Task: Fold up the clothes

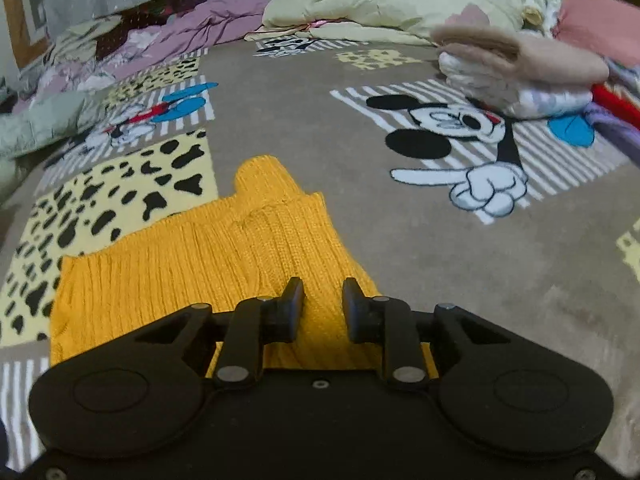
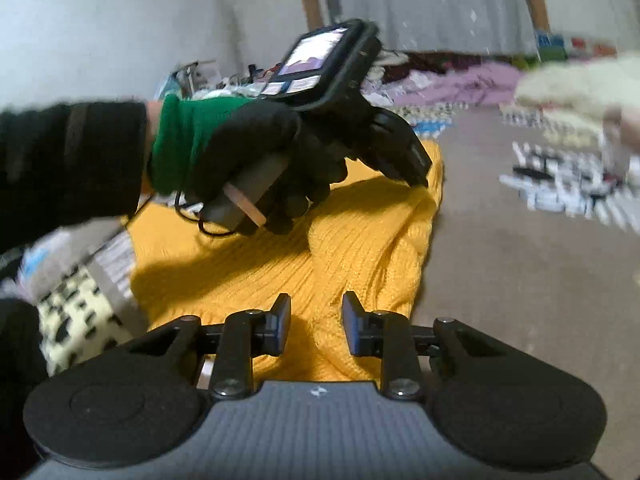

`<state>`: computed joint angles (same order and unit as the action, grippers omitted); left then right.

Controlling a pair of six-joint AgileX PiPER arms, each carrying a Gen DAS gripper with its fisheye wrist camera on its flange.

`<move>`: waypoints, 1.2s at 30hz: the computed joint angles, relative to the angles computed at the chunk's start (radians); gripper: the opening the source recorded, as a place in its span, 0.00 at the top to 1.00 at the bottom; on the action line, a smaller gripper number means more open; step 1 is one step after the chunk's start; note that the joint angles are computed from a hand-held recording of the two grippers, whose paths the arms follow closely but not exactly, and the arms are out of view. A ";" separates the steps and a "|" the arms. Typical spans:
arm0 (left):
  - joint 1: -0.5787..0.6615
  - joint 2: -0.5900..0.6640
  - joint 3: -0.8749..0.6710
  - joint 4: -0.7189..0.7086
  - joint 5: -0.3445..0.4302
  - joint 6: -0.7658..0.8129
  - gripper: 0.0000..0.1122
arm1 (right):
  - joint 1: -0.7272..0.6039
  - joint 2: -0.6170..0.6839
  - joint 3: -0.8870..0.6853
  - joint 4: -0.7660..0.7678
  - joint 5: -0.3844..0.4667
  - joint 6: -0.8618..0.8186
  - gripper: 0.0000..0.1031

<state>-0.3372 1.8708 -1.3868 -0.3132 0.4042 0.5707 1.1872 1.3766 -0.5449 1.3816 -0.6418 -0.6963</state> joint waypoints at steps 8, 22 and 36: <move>0.072 -0.157 0.115 -0.154 0.009 0.052 0.56 | 0.070 -0.027 0.017 0.000 -0.098 0.007 0.71; 0.908 -0.467 0.542 -0.805 0.328 0.565 0.56 | 0.189 -0.040 0.039 0.080 -0.259 0.021 0.69; 1.149 -0.337 0.501 -0.806 0.471 0.394 0.54 | 0.292 0.127 -0.150 0.168 -0.312 -0.239 0.65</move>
